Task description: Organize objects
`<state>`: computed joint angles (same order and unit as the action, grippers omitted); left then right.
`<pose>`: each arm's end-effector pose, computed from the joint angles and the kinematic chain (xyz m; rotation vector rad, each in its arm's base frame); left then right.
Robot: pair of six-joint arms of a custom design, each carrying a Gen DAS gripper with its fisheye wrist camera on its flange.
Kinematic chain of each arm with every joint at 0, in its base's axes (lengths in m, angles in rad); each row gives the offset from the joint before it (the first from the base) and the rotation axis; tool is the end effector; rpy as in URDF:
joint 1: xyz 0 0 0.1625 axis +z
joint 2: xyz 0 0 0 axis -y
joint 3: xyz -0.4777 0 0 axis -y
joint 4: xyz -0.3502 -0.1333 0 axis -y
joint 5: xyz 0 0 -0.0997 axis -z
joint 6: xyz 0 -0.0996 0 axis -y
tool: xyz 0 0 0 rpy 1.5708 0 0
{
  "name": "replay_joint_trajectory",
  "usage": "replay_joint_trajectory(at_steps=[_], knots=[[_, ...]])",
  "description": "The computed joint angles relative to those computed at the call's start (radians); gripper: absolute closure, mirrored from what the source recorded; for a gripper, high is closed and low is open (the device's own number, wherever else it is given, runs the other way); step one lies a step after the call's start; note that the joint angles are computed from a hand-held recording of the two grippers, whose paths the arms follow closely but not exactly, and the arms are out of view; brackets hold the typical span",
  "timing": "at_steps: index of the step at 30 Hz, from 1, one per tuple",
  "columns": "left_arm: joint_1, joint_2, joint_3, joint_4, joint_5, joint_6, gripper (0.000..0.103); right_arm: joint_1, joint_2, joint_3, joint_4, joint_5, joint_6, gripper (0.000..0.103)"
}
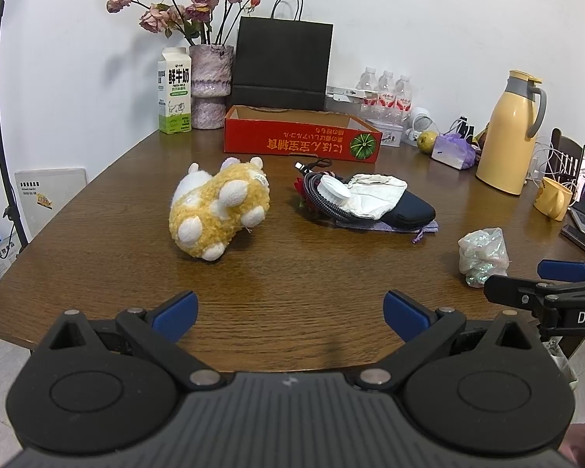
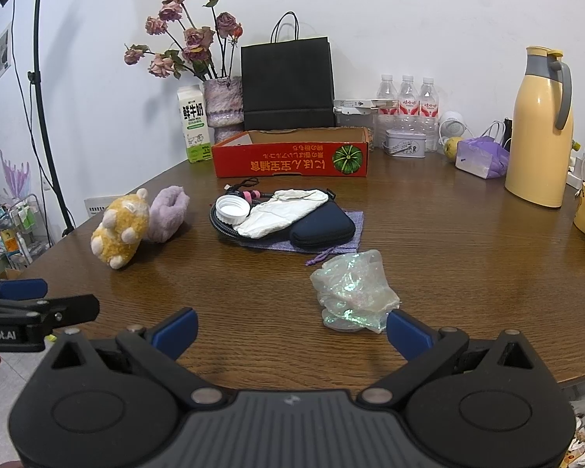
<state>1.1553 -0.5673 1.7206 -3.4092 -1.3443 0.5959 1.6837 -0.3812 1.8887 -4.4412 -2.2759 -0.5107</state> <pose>-0.1335 -0.6882 0.0870 1.2165 2.4239 -0.9347 0.1314 -0.5490 0.0726 0.0424 -1.9422 1.3447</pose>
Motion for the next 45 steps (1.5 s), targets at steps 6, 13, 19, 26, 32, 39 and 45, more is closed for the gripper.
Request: replay_joint_trajectory(at_steps=[6,13,19,26,32,39,45], knots=[[0.005,-0.003,-0.004,0.011,-0.013,-0.012,0.0,0.001,0.003,-0.009,-0.008,-0.009,-0.018,0.0],[0.01,-0.001,-0.02,0.034,-0.022,-0.021,0.0,-0.006,0.003,-0.01,-0.016,-0.002,-0.036,0.0],[0.02,0.006,-0.044,0.052,-0.051,-0.022,0.0,-0.025,0.005,-0.017,-0.028,0.008,-0.091,0.0],[0.025,0.039,-0.076,-0.034,-0.05,-0.009,0.0,-0.062,0.007,-0.033,-0.035,0.036,-0.089,0.0],[0.023,0.068,-0.129,-0.009,-0.02,-0.003,0.0,-0.089,0.002,-0.061,0.005,0.041,-0.089,0.002],[0.024,0.105,-0.197,0.023,0.023,-0.018,0.0,-0.119,-0.009,-0.09,0.069,0.075,-0.093,0.009],[0.03,0.12,-0.247,0.063,0.005,-0.028,0.0,-0.138,-0.024,-0.107,0.145,0.109,-0.056,0.039]])
